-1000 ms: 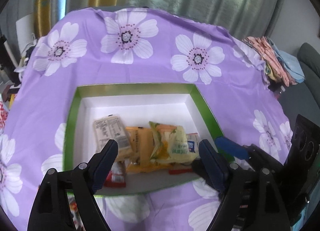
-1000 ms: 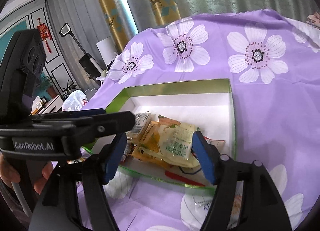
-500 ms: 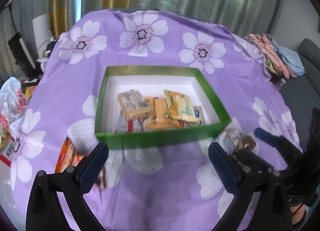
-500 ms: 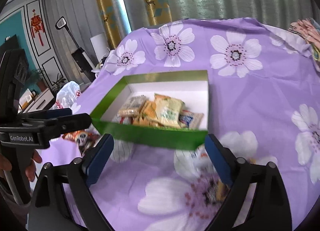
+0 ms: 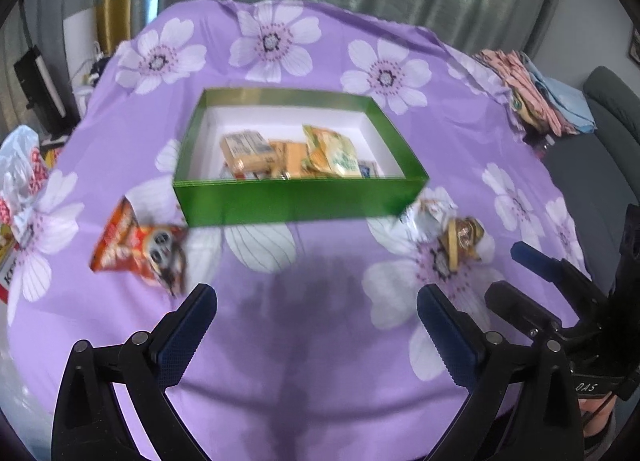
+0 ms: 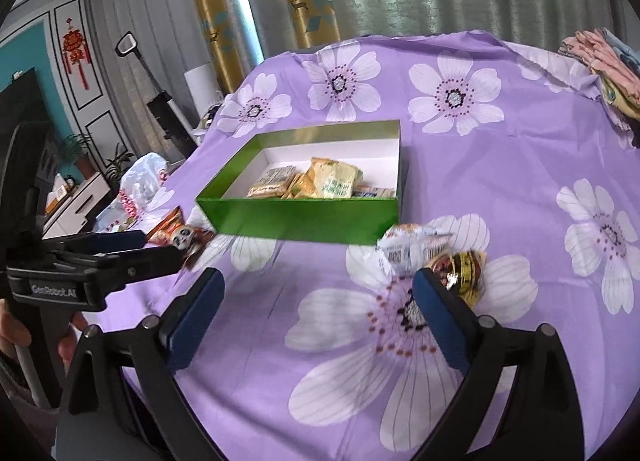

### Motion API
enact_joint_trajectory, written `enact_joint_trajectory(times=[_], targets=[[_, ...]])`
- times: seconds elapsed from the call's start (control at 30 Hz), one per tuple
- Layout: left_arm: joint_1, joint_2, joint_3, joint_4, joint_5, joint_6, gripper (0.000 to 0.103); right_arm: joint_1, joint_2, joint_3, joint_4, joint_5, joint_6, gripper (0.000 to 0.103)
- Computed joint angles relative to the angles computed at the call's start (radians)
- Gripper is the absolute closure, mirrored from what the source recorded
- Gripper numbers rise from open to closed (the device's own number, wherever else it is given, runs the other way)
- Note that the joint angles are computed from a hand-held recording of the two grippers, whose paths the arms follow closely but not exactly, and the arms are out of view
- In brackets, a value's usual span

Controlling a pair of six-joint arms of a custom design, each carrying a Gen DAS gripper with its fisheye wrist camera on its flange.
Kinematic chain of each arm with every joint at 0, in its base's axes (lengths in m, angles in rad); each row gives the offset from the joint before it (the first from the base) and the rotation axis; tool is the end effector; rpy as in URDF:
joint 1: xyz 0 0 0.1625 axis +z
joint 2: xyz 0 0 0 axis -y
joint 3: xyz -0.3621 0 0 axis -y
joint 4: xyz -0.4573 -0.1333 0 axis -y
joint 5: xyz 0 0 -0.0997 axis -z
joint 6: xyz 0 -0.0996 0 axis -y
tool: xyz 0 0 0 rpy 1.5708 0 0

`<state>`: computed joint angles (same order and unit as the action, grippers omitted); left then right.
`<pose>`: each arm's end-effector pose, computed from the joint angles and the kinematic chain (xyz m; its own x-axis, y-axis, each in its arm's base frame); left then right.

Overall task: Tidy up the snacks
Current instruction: 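Move the right gripper to the brown-gold chocolate pack beside the white wrapper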

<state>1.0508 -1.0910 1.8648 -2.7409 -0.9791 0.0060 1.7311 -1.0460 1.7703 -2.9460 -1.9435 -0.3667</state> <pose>-0.1432 -0.6303 0.1264 -0.8245 0.2304 -0.5168 0.4633 0.7992 -0.3829 0.2010 -0.6355 0.1595 -0.8456 -0.2170 0.4877 -0.4608 0.7579 -0.4618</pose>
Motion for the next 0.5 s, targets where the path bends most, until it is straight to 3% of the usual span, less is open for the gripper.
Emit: enact_joint_trajectory(times=[0.17,0.5], targets=[[0.008,-0.001,0.025,0.033,-0.074,0.001,0.003,-0.038,-0.08,0.076,0.05,0.071,-0.014,0.007],[0.032,0.051,-0.01,0.078,-0.232,-0.029,0.003,-0.093,-0.123,0.125,0.013,0.042,-0.006,0.007]])
